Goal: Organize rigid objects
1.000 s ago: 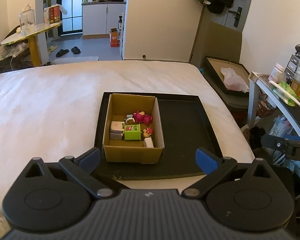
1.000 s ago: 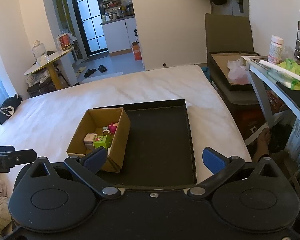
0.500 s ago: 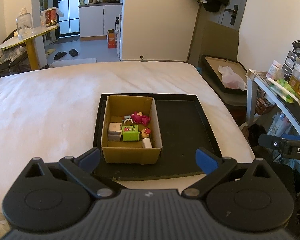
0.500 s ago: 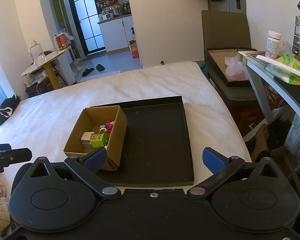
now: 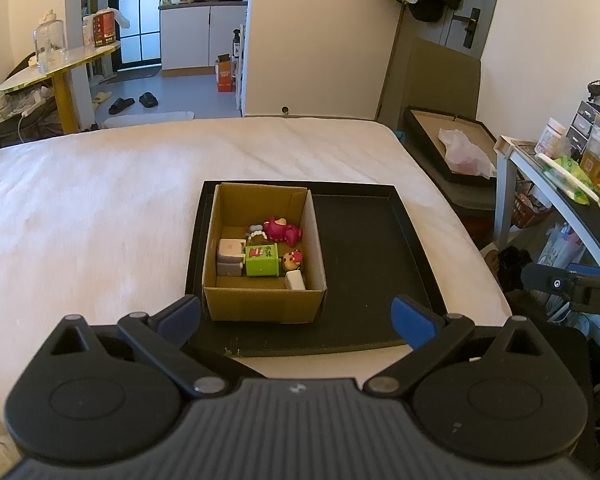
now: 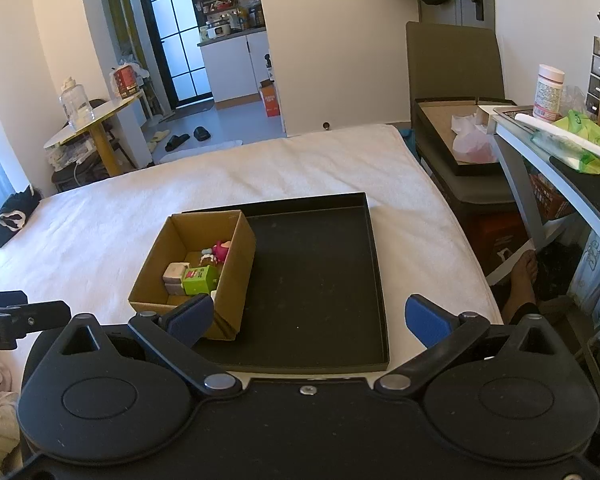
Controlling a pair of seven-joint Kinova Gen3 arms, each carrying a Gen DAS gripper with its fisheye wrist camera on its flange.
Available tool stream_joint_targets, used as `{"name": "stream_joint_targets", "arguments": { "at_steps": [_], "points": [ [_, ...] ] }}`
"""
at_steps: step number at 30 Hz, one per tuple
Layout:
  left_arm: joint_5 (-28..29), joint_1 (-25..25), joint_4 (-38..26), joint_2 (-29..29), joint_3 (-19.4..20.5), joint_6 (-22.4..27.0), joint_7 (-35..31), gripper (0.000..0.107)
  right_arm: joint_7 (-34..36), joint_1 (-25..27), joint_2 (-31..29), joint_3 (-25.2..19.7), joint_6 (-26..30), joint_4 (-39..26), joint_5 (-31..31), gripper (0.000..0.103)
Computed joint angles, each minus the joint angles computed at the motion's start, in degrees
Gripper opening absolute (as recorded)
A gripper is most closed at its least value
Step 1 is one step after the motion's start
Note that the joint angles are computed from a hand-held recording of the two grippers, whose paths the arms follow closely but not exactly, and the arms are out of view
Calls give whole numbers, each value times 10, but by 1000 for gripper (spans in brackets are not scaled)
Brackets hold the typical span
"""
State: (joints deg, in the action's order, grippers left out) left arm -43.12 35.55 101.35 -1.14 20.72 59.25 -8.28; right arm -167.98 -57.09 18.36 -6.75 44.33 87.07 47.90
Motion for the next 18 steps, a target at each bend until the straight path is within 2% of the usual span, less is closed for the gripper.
{"name": "stream_joint_targets", "arguments": {
  "at_steps": [18],
  "points": [
    [-1, -3, 8, -2, 0, -10, 6, 101, -3, -1, 0, -1, 6, -2, -1, 103]
  ]
}}
